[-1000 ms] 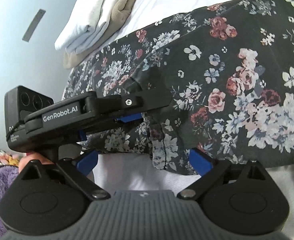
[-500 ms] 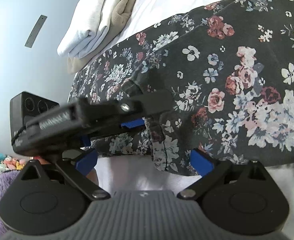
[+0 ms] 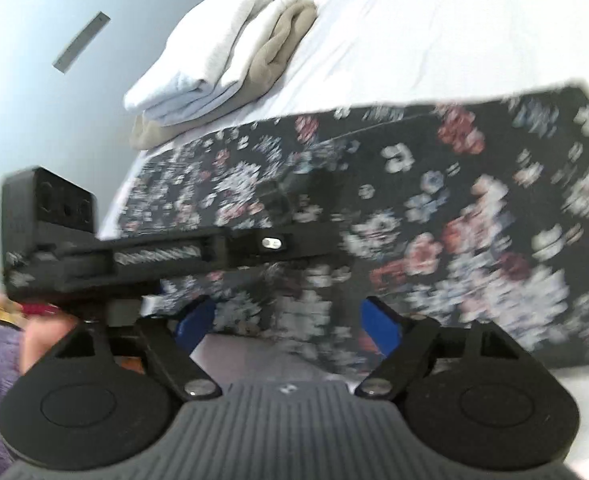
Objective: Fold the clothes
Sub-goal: 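Open the right gripper while the left gripper lowers the jeans and releases them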
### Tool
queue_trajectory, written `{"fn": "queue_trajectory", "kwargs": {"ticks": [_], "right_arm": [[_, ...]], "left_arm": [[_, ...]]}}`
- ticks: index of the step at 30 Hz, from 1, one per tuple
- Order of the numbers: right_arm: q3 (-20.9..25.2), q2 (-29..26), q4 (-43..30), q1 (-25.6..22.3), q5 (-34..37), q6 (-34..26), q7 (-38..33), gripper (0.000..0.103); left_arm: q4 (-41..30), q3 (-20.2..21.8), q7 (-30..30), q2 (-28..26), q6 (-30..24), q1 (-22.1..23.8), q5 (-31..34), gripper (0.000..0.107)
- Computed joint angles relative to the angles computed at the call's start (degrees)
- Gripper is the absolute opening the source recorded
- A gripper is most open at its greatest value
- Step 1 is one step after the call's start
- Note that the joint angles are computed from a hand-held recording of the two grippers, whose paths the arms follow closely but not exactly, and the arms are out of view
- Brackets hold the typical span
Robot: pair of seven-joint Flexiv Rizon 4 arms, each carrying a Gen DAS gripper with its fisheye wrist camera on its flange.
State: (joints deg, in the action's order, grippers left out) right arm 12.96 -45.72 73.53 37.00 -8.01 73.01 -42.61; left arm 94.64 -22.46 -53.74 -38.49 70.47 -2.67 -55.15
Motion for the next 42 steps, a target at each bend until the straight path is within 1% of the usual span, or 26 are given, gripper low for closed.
{"fn": "queue_trajectory", "kwargs": {"ticks": [1,2,6,8,10,13,18,21,24,27,29,31,34,39,42], "right_arm": [[-1.99,0.77,0.51,1.07,-1.42,-1.11,0.68,0.065],[-3.21,1.34,1.10,1.64,-2.53,-1.19,0.95,0.065],[-6.64,2.99,3.49,3.11,-5.95,1.87,2.60,0.065],[-9.50,3.81,4.35,4.56,-8.85,2.09,4.19,0.065],[-11.02,4.27,4.97,5.09,-11.19,2.96,5.28,0.065],[-12.62,4.58,5.27,5.50,-13.58,3.72,7.43,0.065],[-12.29,4.60,5.45,4.63,-14.92,3.80,9.65,0.065],[-10.85,4.04,4.69,3.70,-14.69,2.38,9.70,0.065],[-9.63,3.47,3.76,2.99,-14.31,0.76,9.09,0.065],[-8.66,3.30,3.09,2.38,-13.79,-0.61,8.18,0.065],[-8.30,3.18,2.82,2.15,-13.37,-1.24,7.84,0.065],[-7.79,2.95,2.49,1.91,-12.76,-1.84,7.56,0.065],[-7.04,2.53,1.69,1.54,-11.85,-3.02,6.88,0.065],[-6.28,1.77,0.75,1.28,-10.60,-4.64,5.66,0.065],[-5.67,0.85,-0.39,1.03,-9.62,-5.88,4.93,0.065]], "left_arm": [[-0.01,0.47,-0.33,0.43,-0.38,0.00,0.56,0.019],[-0.09,1.19,-1.00,0.88,-0.97,-0.14,1.41,0.018],[-1.45,4.88,-4.67,2.68,-4.98,-0.64,6.64,0.018],[-2.33,6.15,-6.18,3.54,-6.71,-0.37,8.39,0.018],[-3.72,7.73,-7.83,4.27,-8.73,-0.08,10.51,0.018],[-7.28,11.81,-11.15,5.03,-12.16,-0.33,16.94,0.018],[-13.05,15.28,-15.63,5.92,-17.64,1.61,23.00,0.018],[-16.55,16.99,-17.67,6.08,-21.60,2.87,26.33,0.017],[-18.85,17.87,-18.90,6.39,-25.95,4.77,27.85,0.017],[-21.25,18.73,-19.96,6.14,-28.46,6.40,29.01,0.017],[-22.86,19.41,-20.44,5.90,-29.65,7.21,30.24,0.017],[-25.47,20.33,-21.13,5.11,-32.07,7.88,32.15,0.017],[-30.66,23.13,-25.40,3.03,-35.87,7.79,37.24,0.016],[-35.34,25.32,-29.88,-0.20,-36.79,8.94,42.85,0.016],[-38.29,26.98,-32.59,-2.79,-37.60,8.84,46.81,0.015]]}}
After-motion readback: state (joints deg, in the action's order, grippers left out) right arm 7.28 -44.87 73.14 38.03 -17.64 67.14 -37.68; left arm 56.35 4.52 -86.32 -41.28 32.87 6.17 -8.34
